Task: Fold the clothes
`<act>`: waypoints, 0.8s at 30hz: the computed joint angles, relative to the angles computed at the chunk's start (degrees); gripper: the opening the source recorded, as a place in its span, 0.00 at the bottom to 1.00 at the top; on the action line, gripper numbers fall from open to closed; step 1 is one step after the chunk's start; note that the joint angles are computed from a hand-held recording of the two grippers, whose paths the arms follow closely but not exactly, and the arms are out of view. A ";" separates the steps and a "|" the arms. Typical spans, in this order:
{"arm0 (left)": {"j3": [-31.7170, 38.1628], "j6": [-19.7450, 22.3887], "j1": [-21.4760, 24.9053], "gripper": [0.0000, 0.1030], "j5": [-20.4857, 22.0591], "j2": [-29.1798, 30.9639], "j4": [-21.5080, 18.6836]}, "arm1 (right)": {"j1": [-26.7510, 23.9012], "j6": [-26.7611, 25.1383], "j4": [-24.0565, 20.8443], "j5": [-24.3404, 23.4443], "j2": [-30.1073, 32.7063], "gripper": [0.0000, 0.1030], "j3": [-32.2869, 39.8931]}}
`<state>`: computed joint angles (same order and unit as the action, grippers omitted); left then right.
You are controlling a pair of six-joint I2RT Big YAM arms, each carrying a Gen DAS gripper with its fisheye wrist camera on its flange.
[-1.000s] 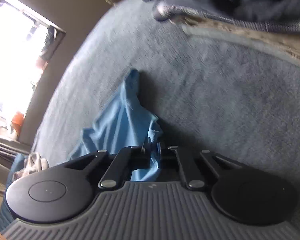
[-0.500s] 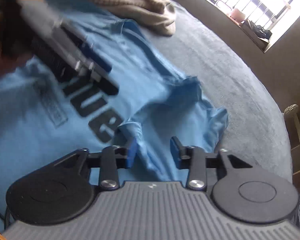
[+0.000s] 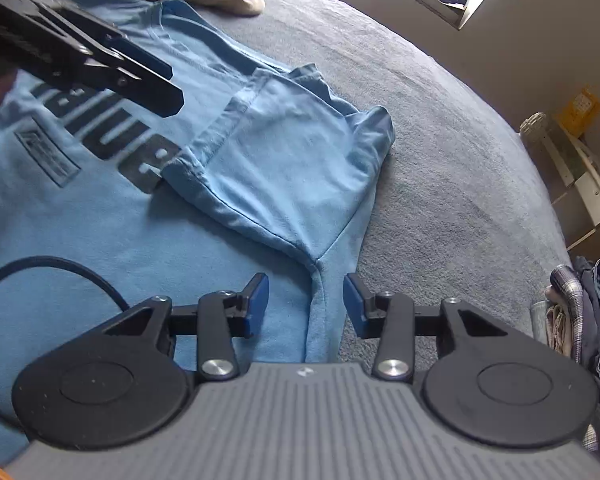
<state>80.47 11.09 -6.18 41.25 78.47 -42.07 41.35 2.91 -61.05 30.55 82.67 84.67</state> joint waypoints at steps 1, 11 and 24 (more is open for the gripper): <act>-0.05 2.08 -0.78 0.61 0.51 0.03 -0.28 | 0.09 -0.06 0.03 1.02 0.50 0.28 -0.06; -4.34 23.29 -9.81 0.25 -8.45 -1.27 1.64 | -0.36 6.35 -0.36 7.48 -0.75 0.04 -1.70; -4.36 21.27 -12.27 0.07 -9.74 -2.83 0.83 | -3.77 14.46 2.64 5.31 -2.53 0.04 -5.36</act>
